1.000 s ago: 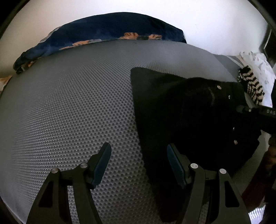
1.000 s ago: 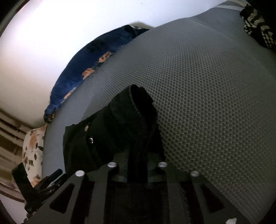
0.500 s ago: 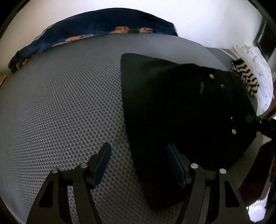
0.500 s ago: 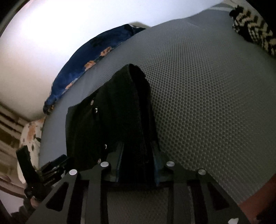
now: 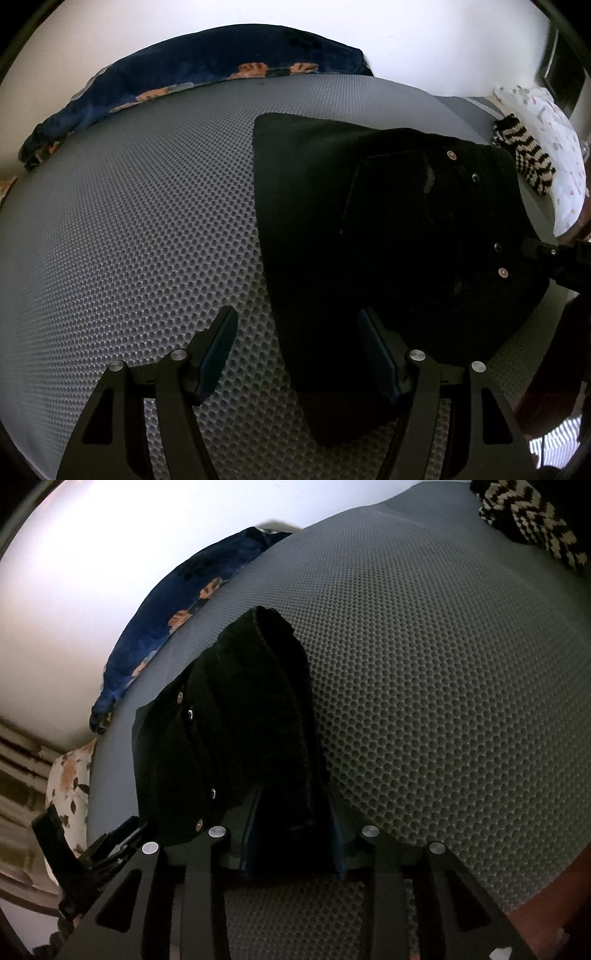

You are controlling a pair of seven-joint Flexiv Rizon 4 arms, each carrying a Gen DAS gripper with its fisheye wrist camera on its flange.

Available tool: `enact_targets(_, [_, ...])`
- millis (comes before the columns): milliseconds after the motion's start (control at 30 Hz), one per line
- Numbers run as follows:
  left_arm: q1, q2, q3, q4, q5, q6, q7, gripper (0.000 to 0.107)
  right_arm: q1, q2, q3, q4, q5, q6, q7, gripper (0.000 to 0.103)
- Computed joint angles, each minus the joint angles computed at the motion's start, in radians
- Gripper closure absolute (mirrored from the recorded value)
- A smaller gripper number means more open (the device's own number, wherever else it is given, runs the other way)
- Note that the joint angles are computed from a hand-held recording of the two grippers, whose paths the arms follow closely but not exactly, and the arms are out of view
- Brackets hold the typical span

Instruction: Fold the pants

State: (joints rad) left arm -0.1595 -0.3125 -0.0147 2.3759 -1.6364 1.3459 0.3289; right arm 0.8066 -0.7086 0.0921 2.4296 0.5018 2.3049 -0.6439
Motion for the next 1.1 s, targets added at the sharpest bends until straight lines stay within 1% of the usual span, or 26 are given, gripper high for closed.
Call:
enact_targets(33, [0.001,0.001,0.0,0.001,0.006,-0.001,-0.008,0.038,0.0,0.002,-0.002,0.002,0.0,-0.005,-0.002,0.068])
enact_targets(67, [0.003,0.003,0.001,0.004,0.014,-0.002,-0.016,0.038,0.003,0.004,-0.006,0.002,0.003,-0.013,-0.003,0.067])
enact_targets(233, [0.043,0.012,0.002,0.012,0.117,-0.033,-0.096,0.038,0.003,0.018,-0.018,0.007,-0.008,-0.039,-0.015,0.065])
enact_targets(333, [0.06,0.019,-0.007,0.017,0.143,-0.035,-0.117,0.038,0.008,0.03,-0.034,0.008,-0.02,-0.066,-0.031,0.064])
enact_targets(400, [0.076,0.027,-0.008,0.02,0.169,-0.053,-0.139,0.038,0.015,0.04,-0.049,0.007,-0.029,-0.09,-0.046,0.064])
enact_targets(567, [0.103,0.034,-0.014,0.017,0.212,-0.071,-0.18,0.038,0.02,0.061,-0.081,0.01,-0.047,-0.136,-0.069,0.055])
enact_targets(633, [0.117,0.034,-0.012,0.013,0.254,-0.092,-0.215,0.038,0.012,0.062,-0.086,0.012,-0.061,-0.143,-0.079,0.052])
enact_targets(767, [0.165,0.029,-0.002,-0.002,0.39,-0.17,-0.334,0.038,-0.084,0.052,-0.031,0.013,-0.141,-0.115,-0.083,0.052])
enact_targets(867, [0.204,0.024,0.002,-0.019,0.487,-0.239,-0.423,0.038,-0.186,0.025,0.034,0.018,-0.227,-0.059,-0.076,0.052])
enact_targets(900, [0.22,0.021,0.005,-0.028,0.517,-0.272,-0.455,0.038,-0.236,0.009,0.063,0.02,-0.272,-0.027,-0.072,0.052])
enact_targets(1000, [0.27,0.008,0.015,-0.065,0.604,-0.396,-0.55,0.038,-0.339,-0.025,0.113,0.027,-0.385,0.033,-0.058,0.052])
enact_targets(1100, [0.292,-0.003,0.011,-0.083,0.622,-0.432,-0.601,0.038,-0.418,-0.056,0.142,0.033,-0.486,0.087,-0.041,0.052])
